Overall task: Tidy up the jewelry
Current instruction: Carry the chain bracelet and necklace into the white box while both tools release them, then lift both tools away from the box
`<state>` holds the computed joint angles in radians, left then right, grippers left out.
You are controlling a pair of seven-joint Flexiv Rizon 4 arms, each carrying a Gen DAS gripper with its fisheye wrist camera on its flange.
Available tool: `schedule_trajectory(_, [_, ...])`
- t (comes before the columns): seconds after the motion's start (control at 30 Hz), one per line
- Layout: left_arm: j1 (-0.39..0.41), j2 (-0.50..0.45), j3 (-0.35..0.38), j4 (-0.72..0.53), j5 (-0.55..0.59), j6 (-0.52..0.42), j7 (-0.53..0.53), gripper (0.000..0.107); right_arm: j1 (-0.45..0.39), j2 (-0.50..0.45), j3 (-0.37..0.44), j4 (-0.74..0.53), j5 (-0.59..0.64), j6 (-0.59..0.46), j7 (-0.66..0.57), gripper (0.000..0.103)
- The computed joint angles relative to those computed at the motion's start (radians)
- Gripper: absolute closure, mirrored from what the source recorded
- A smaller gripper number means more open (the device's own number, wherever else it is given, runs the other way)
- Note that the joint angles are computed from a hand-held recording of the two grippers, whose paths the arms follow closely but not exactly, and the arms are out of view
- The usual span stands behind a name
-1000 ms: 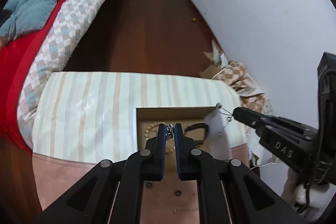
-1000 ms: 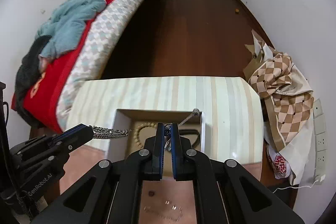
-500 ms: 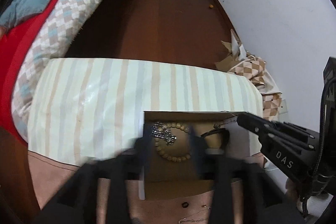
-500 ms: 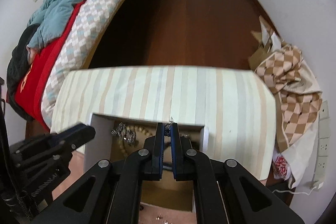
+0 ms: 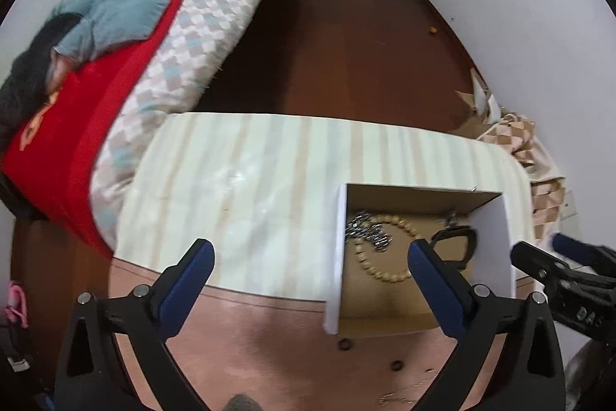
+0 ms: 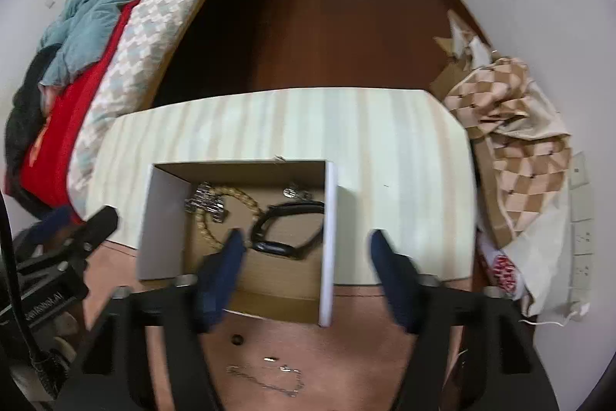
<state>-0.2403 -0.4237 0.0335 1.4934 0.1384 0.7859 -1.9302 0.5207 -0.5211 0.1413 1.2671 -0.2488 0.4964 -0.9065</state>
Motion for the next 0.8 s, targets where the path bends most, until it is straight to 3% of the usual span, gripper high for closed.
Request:
schedule_trajectory(0.2, [-0.014, 0.023, 0.004, 0.042, 0.025, -0.006, -0.024, 0.004, 0.018, 0.03, 0.002, 0.081, -0.042, 0.017, 0.028, 0.005])
schedule_trajectory(0.5, [-0.029, 0.096, 0.001, 0.104, 0.075, 0.013, -0.06, 0.004, 0.037, 0.093, 0.001, 0.164, -0.112, 0.064, 0.094, 0.005])
schedule_trajectory(0.8, [-0.042, 0.226, -0.01, 0.168, 0.178, 0.031, -0.128, 0.004, 0.072, 0.231, 0.008, 0.28, -0.286, 0.085, 0.227, 0.005])
